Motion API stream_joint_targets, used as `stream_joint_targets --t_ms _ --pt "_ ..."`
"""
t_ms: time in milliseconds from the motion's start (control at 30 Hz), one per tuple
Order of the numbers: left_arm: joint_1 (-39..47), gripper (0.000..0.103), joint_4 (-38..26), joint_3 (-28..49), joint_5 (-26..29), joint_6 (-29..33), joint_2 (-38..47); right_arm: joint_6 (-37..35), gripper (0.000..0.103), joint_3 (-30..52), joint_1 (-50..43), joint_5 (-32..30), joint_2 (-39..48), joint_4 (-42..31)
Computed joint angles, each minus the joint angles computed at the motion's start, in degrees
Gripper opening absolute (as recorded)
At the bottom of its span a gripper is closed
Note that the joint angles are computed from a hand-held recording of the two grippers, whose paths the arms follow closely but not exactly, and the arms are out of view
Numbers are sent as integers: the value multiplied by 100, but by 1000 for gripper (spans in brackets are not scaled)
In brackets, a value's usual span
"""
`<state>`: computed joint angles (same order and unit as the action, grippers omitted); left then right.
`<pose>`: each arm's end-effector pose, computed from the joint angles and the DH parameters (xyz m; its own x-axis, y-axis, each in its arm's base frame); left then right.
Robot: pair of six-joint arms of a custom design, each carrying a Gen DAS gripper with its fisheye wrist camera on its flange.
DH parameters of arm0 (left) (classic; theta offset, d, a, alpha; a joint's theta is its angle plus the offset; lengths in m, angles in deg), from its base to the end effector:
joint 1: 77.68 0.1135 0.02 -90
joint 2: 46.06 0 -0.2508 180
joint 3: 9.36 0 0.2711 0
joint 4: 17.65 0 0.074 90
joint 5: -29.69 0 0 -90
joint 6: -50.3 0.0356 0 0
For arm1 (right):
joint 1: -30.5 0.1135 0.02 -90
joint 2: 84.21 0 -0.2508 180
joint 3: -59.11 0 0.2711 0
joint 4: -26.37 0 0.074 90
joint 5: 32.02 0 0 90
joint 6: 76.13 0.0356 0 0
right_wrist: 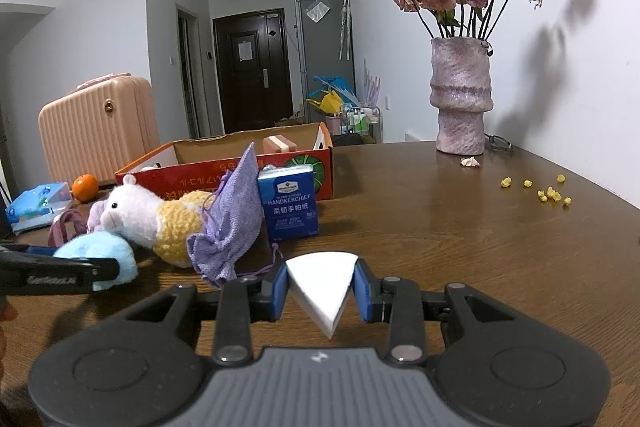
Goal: Organize soft objects
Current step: 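Lower the left gripper onto the light blue plush and close it while the right gripper holds the wedge, then carry the blue plush in the left gripper and the wedge in the right gripper over the box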
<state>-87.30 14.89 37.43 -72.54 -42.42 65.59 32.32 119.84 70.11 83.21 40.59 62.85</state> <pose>0.3164 -0.0460 0.0430 -0.5259 0.0421 -0.8495 -0.0382 0.9966 0.0730 0.2992 0.2279 0.0264 -0.4289 0.0167 -0.9032 -0.1581 0.9830 0.0932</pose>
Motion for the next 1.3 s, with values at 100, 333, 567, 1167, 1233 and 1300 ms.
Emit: stream_joint_targets --t_ms 100,333,567,1167,1233,1300 --pt "-128 71 415 -323 -54 111 -141 -7 34 -13 2 8 -6 18" --pt "-421 71 1474 -1034 -240 343 -357 -44 34 -32 13 25 -15 58" --pt "-656 71 2505 -1513 -501 557 -320 -63 34 -38 16 25 -10 87" --pt "-588 71 2964 -1770 -426 457 -432 -285 34 -120 97 25 -20 376" --pt "-540 71 2910 -1766 -400 430 -497 -399 34 -111 124 38 -49 398" --pt "-527 71 2883 -1761 -416 425 -546 -478 34 -111 131 15 -107 425"
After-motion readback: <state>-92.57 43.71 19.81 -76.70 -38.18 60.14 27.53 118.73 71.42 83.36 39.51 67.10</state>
